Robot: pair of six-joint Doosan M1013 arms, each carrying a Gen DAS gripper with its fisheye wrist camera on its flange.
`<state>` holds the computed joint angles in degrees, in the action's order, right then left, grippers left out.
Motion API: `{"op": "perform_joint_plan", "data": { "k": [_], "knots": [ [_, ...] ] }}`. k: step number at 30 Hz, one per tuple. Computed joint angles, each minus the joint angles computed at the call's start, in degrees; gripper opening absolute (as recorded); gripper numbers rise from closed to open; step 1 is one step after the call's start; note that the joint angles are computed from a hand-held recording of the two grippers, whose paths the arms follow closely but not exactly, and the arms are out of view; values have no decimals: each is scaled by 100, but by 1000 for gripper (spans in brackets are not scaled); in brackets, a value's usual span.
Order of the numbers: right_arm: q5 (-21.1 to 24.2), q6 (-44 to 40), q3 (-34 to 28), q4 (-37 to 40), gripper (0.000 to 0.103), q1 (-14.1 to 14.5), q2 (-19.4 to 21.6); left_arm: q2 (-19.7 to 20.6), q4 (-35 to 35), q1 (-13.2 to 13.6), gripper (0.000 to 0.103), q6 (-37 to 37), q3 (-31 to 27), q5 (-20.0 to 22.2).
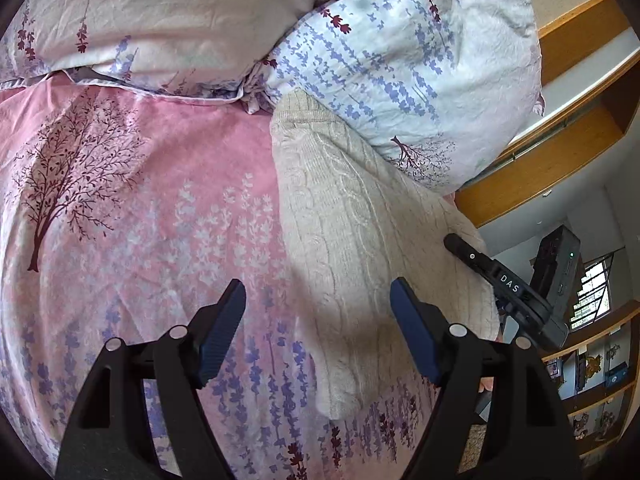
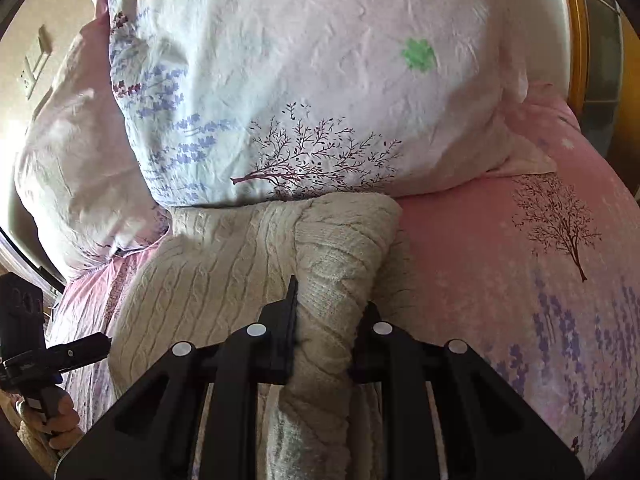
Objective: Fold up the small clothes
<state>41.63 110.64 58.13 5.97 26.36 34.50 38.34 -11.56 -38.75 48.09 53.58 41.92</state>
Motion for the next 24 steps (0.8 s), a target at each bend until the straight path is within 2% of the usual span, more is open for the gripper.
{"op": "perform_joint_plan", "data": {
  "k": [2,3,4,6,7,9,10,11,14,18,20,23,24],
  "knots": [
    [-565,-383,282,205,19,22,-165,20,-46,-6,74,117,-23,7],
    [-556,-345,274,-29,19,56,-169,39,-46,-13,74,142,-55,32],
    [-247,-159,124,-346,19,82,-79,43,-92,-17,74,195,-56,15],
    [640,15,-290,-276,21,31,198,83,-189,-24,74,303,-113,38],
    [747,44,-275,-82,25,-20,215,87,-192,-36,74,307,-116,29],
    [358,135,74,329,37,-116,28,106,-243,-52,74,361,-137,26],
    [243,257,202,401,52,-147,-59,111,-267,-52,74,388,-137,17],
    [102,304,361,518,61,-177,-162,108,-284,-53,74,416,-123,5],
    [-146,-104,780,1272,61,-272,-430,129,-358,-55,74,470,-142,15],
    [-23,-173,1057,1438,61,-242,-629,160,-498,-76,74,554,-163,104],
    [-48,-399,1242,1774,57,-245,-732,160,-588,-84,72,565,-138,152],
    [-190,-791,1479,2042,46,-216,-875,100,-795,-95,57,660,8,121],
    [-171,-912,1492,2061,41,-199,-883,76,-882,-97,49,691,69,89]
  ]
}}
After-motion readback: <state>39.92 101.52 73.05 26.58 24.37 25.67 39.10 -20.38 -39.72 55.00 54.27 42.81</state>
